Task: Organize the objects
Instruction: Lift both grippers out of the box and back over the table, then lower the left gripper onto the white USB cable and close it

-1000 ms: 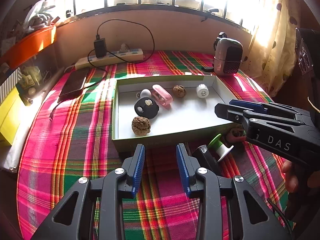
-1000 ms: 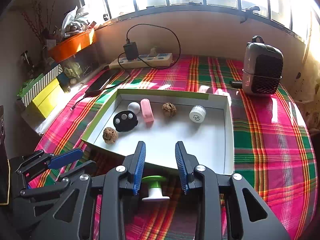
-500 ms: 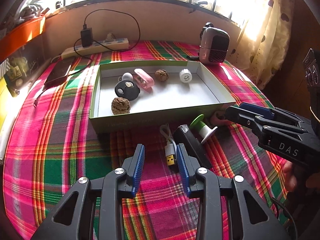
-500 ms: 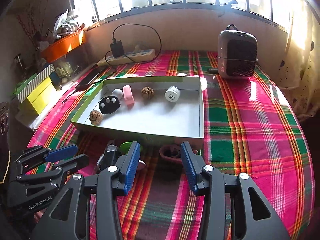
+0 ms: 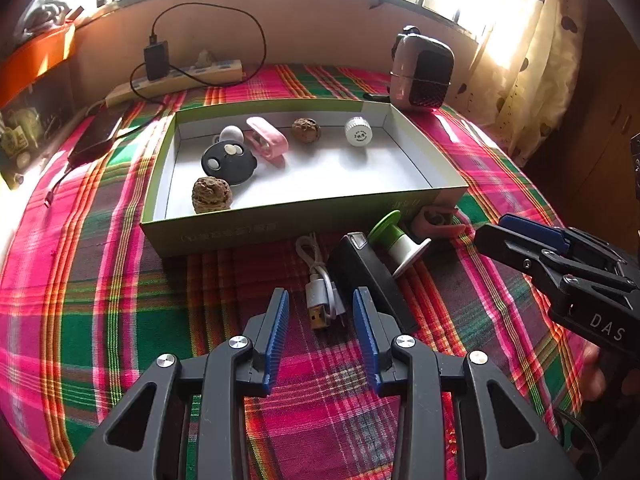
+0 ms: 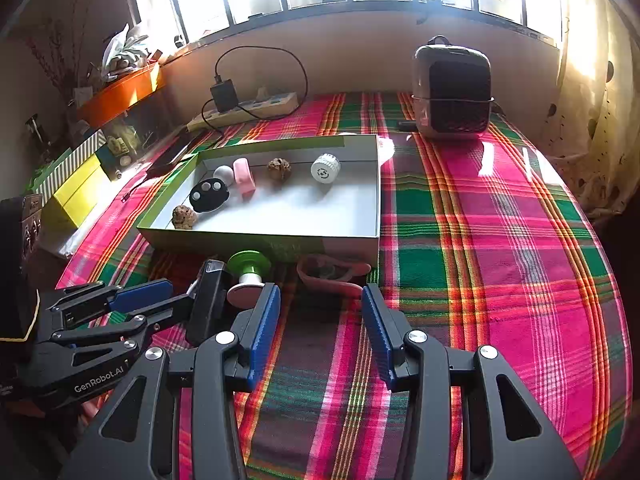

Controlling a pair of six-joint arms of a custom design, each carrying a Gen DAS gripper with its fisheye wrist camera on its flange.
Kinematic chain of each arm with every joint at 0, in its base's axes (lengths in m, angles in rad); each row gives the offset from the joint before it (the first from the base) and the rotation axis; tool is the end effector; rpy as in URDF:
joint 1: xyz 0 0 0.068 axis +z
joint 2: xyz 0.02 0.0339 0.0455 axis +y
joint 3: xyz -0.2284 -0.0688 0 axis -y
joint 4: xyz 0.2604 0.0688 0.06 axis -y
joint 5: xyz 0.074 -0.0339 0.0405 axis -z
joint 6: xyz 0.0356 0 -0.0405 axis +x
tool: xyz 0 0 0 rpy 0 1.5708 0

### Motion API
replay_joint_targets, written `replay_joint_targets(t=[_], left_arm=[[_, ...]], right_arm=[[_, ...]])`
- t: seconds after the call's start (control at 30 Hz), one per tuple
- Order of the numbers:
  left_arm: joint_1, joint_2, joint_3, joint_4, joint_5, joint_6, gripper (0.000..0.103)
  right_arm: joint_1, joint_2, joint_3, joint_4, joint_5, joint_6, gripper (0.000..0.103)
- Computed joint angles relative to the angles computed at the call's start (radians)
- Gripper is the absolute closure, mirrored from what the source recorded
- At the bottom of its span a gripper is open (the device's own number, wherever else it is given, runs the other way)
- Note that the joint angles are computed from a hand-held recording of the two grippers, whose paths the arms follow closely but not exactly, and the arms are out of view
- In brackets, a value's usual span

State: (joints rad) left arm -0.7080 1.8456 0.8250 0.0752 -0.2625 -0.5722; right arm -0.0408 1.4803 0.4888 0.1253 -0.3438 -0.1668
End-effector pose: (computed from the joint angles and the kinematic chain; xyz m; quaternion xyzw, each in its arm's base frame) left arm 0.2588 -0.2094 0.0549 0.0238 0.9439 -0.0823 0.3190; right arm 0.2620 0.0013 0.0740 -0.1171 0.9192 0.1245 0.3548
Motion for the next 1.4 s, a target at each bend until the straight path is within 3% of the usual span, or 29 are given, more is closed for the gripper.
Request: replay_joint_targets(t=[0.7, 0.77, 0.9, 1.17, 1.4], left_arm=[[0.026, 0.077, 0.073, -0.015, -0.035, 0.047, 0.072], [0.029, 0.074, 0.067, -0.009, -0.035, 0.054, 0.072], [0.04, 0.06, 0.045, 0.001, -0.035, 0.051, 0.085], [0.061, 0.015, -0.031, 0.053, -0.023, 0.036, 0.086], [0.084, -0.034, -0.1, 0.069, -0.032, 0.019, 0.086]], right_arm=[[0.034, -0.013, -0.016, -0.01, 0.029, 0.0, 0.059], [0.044, -0.015, -0.018, -0.011, 0.038, 0.003, 0.059], [0.063, -0.02, -0.023, -0.011, 0.054, 0.008, 0.059], [0.117, -0.033, -0.031, -0.014, 0.082, 0.026, 0.059], [0.171, -0.046, -0.045, -0.014, 0.035, 0.041, 0.059]])
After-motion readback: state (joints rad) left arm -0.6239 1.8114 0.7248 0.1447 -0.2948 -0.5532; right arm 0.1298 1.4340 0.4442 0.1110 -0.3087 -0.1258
